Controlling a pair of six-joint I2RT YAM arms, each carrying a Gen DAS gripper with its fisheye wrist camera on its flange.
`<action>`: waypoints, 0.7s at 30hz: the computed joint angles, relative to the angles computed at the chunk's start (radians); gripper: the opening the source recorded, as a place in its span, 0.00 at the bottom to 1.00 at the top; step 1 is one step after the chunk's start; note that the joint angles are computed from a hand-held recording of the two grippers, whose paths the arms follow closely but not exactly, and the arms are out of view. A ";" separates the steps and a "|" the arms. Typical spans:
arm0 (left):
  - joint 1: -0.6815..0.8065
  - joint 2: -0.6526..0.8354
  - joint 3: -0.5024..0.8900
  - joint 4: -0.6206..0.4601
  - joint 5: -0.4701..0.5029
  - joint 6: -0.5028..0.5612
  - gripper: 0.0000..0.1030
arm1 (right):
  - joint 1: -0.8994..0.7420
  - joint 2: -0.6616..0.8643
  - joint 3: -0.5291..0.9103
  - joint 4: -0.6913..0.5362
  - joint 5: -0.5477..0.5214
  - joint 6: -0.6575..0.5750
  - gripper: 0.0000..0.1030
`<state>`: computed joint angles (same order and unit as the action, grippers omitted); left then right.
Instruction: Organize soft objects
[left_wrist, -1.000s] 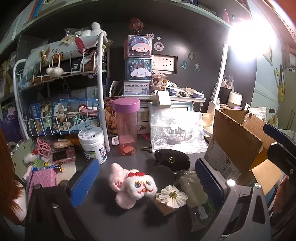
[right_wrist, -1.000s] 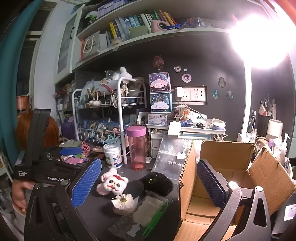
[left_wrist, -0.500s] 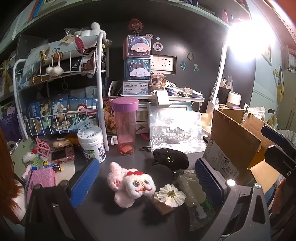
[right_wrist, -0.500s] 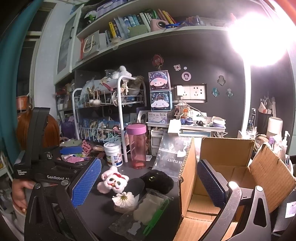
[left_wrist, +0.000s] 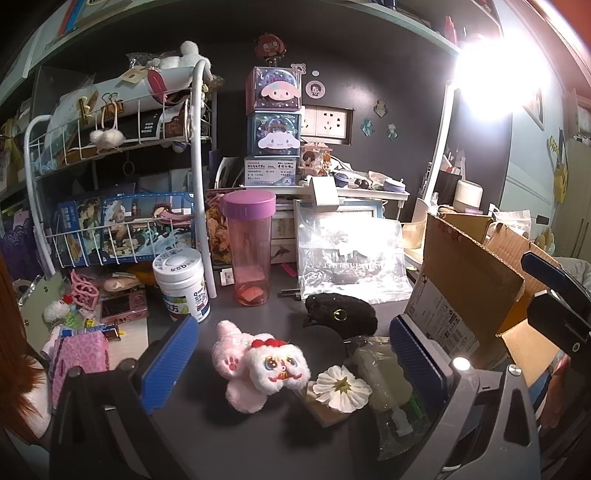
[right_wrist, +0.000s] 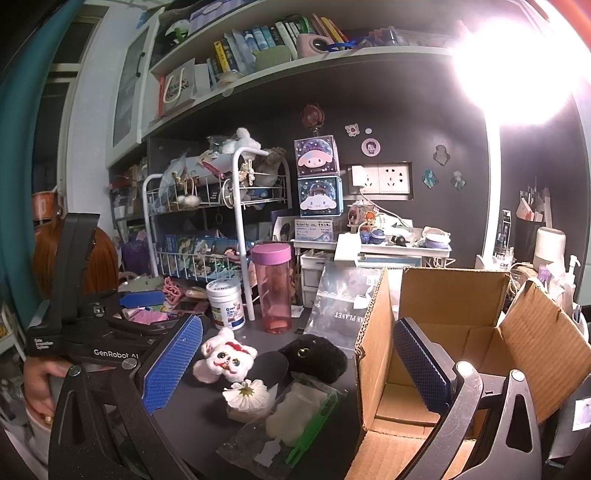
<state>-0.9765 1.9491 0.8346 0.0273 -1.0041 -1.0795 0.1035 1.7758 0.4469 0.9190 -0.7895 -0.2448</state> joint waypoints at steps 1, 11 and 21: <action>-0.001 -0.001 -0.001 0.002 0.001 0.001 1.00 | 0.000 0.000 0.000 0.000 0.000 0.000 1.00; 0.001 0.003 -0.002 0.009 0.000 0.007 1.00 | -0.001 -0.003 -0.001 -0.002 -0.001 -0.001 1.00; -0.004 -0.008 -0.009 0.029 -0.018 0.038 1.00 | 0.016 0.004 -0.068 0.185 0.039 0.040 1.00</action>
<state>-0.9801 1.9409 0.8252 0.0559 -1.0223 -1.0417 0.1199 1.7794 0.3788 1.1035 -0.7502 -0.2045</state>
